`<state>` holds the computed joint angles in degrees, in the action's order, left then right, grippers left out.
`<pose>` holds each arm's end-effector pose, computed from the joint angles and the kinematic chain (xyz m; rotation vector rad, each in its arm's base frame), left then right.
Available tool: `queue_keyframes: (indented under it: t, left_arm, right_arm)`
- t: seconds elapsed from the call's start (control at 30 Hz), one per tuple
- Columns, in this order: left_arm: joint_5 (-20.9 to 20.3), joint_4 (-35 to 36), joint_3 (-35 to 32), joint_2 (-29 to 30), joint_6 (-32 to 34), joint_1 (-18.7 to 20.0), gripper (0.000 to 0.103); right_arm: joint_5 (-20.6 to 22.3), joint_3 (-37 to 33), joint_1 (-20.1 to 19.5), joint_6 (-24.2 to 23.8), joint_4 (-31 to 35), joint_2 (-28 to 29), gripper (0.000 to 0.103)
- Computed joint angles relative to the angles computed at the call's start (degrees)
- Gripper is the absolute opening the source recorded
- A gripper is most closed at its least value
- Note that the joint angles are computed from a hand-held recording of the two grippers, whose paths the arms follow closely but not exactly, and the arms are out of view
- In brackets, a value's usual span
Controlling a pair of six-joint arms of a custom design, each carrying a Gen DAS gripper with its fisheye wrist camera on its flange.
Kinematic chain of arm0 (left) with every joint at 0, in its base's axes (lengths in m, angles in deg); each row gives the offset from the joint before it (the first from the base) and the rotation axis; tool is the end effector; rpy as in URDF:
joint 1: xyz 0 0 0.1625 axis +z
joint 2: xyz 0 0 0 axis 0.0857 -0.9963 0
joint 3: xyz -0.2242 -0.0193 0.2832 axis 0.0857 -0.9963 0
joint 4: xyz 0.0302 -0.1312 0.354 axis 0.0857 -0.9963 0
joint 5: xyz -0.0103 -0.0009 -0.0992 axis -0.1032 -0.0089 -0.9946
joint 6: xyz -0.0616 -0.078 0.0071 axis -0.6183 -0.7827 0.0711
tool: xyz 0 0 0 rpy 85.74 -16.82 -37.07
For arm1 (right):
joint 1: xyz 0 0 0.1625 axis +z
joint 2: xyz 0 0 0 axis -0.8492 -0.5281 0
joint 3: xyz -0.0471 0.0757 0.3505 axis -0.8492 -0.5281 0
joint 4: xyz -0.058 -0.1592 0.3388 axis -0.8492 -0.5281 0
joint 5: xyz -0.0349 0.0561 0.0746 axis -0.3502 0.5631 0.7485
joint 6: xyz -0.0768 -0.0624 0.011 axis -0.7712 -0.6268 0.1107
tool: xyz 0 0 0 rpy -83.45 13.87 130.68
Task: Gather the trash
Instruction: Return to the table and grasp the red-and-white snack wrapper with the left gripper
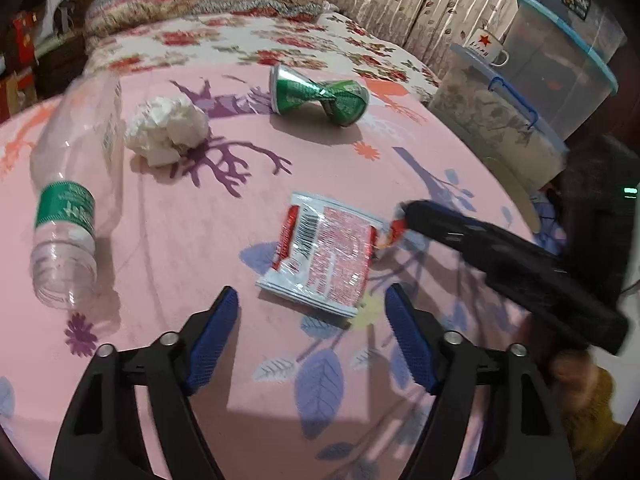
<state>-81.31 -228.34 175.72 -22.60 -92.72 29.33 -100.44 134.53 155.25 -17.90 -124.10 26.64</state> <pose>-0.1824 -0.3805 0.1274 -0.2427 2.4209 -0.9808 0.2007 -0.5418 0.0710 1.3403 -2.7404 0.2806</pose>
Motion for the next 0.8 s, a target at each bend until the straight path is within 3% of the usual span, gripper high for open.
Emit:
queue_keyframes:
  t: [0.1,0.23,0.33,0.37,0.4,0.43,0.47,0.53,0.67,0.7,0.8]
  left_arm:
    - [-3.3,-8.8,2.3,-1.0,3.9,0.9,0.065]
    - [-7.1,-20.2,4.6,-1.1,7.3,3.1,0.065]
    - [-8.2,-23.1,3.8,-0.4,8.8,4.8,0.063]
    - [-8.3,-23.4,3.1,0.2,9.3,5.2,0.059]
    - [-8.4,-23.3,2.2,0.9,10.1,5.7,0.045]
    - [-8.7,-22.5,1.3,1.5,10.3,6.2,0.02]
    - [-9.2,-21.2,0.3,2.2,10.1,6.9,0.006]
    - [-9.1,-20.4,-0.4,2.9,9.8,7.1,0.004]
    - [-5.9,-16.8,1.3,0.6,8.1,3.9,0.004]
    - [-4.6,-15.2,2.3,-0.8,6.8,2.7,0.004]
    - [-1.1,-7.2,5.2,-5.6,0.8,-1.2,0.004]
  right_arm:
    - [-4.5,-0.8,0.9,-1.7,-0.6,2.0,0.025]
    - [-4.7,-0.1,0.4,-3.0,-1.2,1.6,0.022]
    - [-4.4,-0.3,0.2,-2.6,-0.6,1.6,0.022]
    - [-4.5,-0.4,0.2,-2.7,-0.6,1.6,0.022]
    - [-4.5,-0.4,0.2,-2.8,-0.6,1.6,0.022]
    - [-4.4,-0.6,0.0,-2.8,-0.4,1.6,0.022]
    - [-4.3,-0.5,0.1,-2.6,-0.3,1.6,0.022]
    - [-3.2,-1.0,-0.2,-1.7,1.1,1.6,0.025]
    - [2.0,-4.8,-1.9,3.3,10.3,0.9,0.026]
    - [3.0,-5.6,-2.0,4.2,11.2,1.0,0.032]
    - [4.5,-7.0,-1.0,5.9,8.2,1.8,0.072]
